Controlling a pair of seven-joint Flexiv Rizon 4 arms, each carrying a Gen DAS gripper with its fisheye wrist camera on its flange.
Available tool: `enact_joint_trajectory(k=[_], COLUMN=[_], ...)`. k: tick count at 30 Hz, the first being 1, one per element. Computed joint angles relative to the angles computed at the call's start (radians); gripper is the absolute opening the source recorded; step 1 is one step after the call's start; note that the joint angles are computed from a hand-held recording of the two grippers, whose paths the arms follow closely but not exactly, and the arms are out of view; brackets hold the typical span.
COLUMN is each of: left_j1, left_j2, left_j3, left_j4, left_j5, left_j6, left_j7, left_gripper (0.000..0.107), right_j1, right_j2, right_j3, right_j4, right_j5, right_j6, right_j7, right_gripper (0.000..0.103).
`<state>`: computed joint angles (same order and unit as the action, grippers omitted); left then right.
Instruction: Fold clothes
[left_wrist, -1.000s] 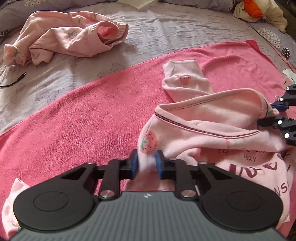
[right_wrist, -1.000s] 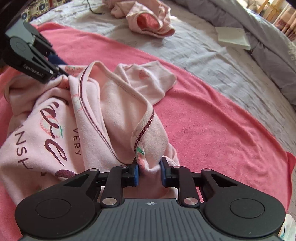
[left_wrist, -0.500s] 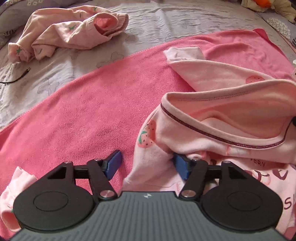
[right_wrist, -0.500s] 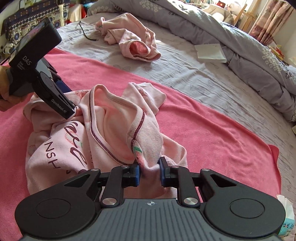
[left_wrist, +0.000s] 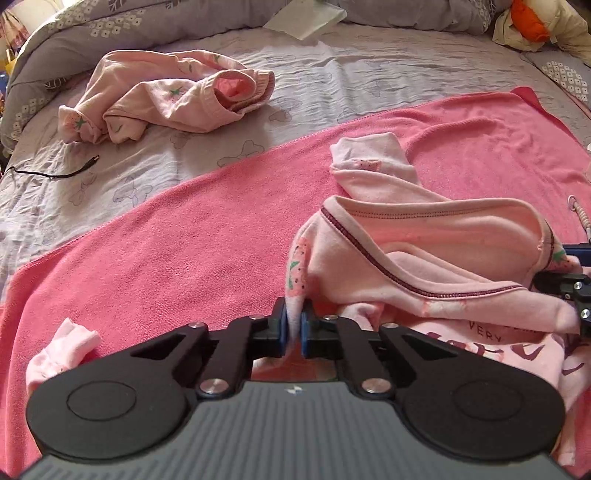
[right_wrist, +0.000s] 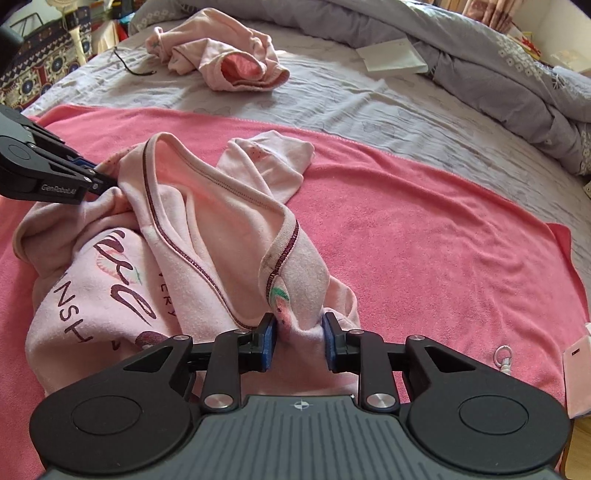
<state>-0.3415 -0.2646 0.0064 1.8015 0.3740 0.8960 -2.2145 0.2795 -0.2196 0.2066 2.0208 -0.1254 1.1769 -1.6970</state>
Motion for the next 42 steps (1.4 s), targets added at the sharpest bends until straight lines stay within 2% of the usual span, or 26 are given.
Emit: enact_joint_trajectory(k=[6,15,21,30,34,36,39,41,42], left_j1=[-0.005,-0.003,-0.01,0.004,0.008,0.007,0.005,0.005,0.005], left_j2=[0.04,0.065,0.084,0.107,0.105,0.106,0.106,0.107,0.107], left_j3=[0.005,-0.016,-0.019,-0.032,-0.04,-0.041,-0.043,-0.043,-0.043], left_j4=[0.014,0.042,0.044,0.056,0.061,0.063,0.066,0.068,0.068], left_j5=[0.031,0.044,0.083,0.094,0.08,0.078,0.075,0.073,0.074], left_j6=[-0.009,-0.019,-0.037,-0.044,-0.049,-0.051,-0.05,-0.049,-0.051], left_j7=[-0.061,-0.111,-0.176,-0.197,-0.178,-0.177,-0.179,-0.18,-0.18], left_gripper=[0.003,0.003,0.003,0.003,0.003,0.003,0.003,0.003,0.003], right_j1=[-0.005,-0.005,-0.008,-0.014,0.008,0.011,0.007,0.01,0.002], right_j2=[0.028,0.051,0.065,0.075,0.06,0.048,0.019,0.008,0.004], right_j3=[0.006,0.009,0.008,0.012,-0.023,-0.033,-0.031,-0.036,-0.021], right_j4=[0.028,0.047,0.067,0.076,0.102,0.106,0.09,0.091,0.083], right_j5=[0.014,0.035,0.049,0.065,-0.053,-0.1,-0.141,-0.174,-0.161], right_j6=[0.051,0.052,0.089,0.084,0.124,0.149,0.164,0.181,0.174], right_j7=[-0.001,-0.016,-0.01,-0.043,-0.008,-0.002,-0.047,-0.065,-0.091], right_gripper=[0.024,0.024,0.024,0.024,0.025,0.033,0.04,0.04,0.036])
